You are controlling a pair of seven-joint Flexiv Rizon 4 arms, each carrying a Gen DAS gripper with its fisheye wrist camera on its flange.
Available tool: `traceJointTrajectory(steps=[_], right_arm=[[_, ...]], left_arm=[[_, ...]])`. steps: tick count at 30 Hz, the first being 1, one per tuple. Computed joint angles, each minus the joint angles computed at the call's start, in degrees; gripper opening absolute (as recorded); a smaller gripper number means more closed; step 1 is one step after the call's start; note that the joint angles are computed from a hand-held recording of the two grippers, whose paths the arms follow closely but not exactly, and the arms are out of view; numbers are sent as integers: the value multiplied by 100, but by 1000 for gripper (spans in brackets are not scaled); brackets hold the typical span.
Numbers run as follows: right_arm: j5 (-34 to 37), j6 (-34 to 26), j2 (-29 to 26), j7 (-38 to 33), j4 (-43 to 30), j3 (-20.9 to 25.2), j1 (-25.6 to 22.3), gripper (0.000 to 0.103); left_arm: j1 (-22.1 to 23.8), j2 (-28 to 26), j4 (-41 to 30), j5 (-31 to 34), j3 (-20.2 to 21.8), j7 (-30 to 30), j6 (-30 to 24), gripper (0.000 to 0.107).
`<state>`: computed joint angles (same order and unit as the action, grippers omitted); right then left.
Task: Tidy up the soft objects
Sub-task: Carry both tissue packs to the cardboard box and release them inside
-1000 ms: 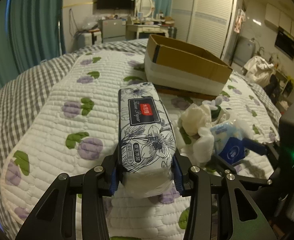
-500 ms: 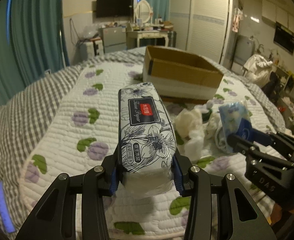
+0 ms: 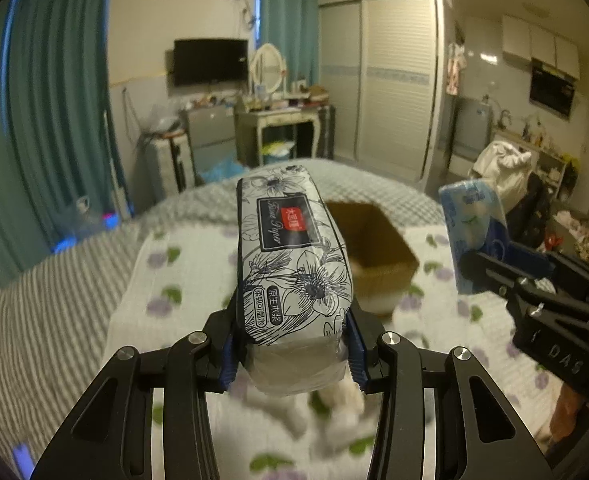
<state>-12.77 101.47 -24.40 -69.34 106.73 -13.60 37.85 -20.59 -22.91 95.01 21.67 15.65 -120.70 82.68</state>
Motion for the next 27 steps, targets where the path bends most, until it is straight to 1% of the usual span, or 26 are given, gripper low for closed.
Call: traceJointTrajectory(steps=[1, 3, 5, 7, 8, 9, 13, 16, 17, 18, 20, 21, 22, 24, 25, 26, 27], right_arm=[[-66, -97, -107, -17, -269, 260, -285, 42], [-215, -330, -400, -27, -875, 750, -818, 42], [-350, -602, -758, -38, -1511, 1153, -1235, 42], [-409, -955, -1185, -153, -2217, 1803, -1757, 42], [-408, -1173, -1433, -260, -2605, 2138, -1986, 42], [-399, -1357, -1645, -353, -2929, 2322, -2096, 42], [-320, -2049, -2421, -691, -4061, 2519, -2137, 42], [-116, -2638, -3041, -981, -4995, 2689, -2154, 42], [-209, -2818, -3267, -932, -5304, 2797, -2194, 42], [53, -2883, -3339, -1104, -5426, 2718, -2152, 42], [233, -3009, -3527, -1247, -5677, 2790, -2165, 42], [312, -3035, -3599, -1312, -5781, 2790, -2158, 43], [391, -3026, -3634, -1336, -5829, 2754, -2133, 46], [542, -2966, -3622, -1325, -5804, 2607, -2086, 50], [609, -2915, -3587, -1316, -5747, 2552, -2069, 55], [675, -2788, -3485, -1261, -5587, 2473, -2045, 60], [713, -2726, -3417, -1250, -5503, 2453, -2051, 63]], left_arm=[[163, -141, -198, -121, -169, 204, -21, 43], [323, -440, -610, -321, -307, 479, -108, 43], [353, -818, -1146, -444, -276, 675, -286, 43], [377, -1128, -1561, -575, -250, 805, -420, 43], [468, -1311, -1794, -695, -329, 947, -512, 43], [567, -1511, -2037, -826, -418, 1096, -593, 43], [684, -2180, -2847, -1143, -472, 1460, -939, 43], [705, -2515, -3237, -1266, -476, 1612, -1149, 43], [727, -2614, -3332, -1302, -496, 1663, -1184, 43], [740, -2689, -3397, -1331, -512, 1708, -1213, 43], [745, -2794, -3510, -1385, -526, 1772, -1298, 44], [739, -2839, -3553, -1400, -516, 1779, -1330, 46], [719, -2868, -3607, -1398, -480, 1765, -1353, 47], [640, -2897, -3682, -1352, -365, 1701, -1489, 59], [580, -2890, -3710, -1308, -301, 1623, -1544, 72], [548, -2871, -3703, -1250, -255, 1545, -1500, 77], [503, -2821, -3660, -1182, -196, 1442, -1428, 77]])
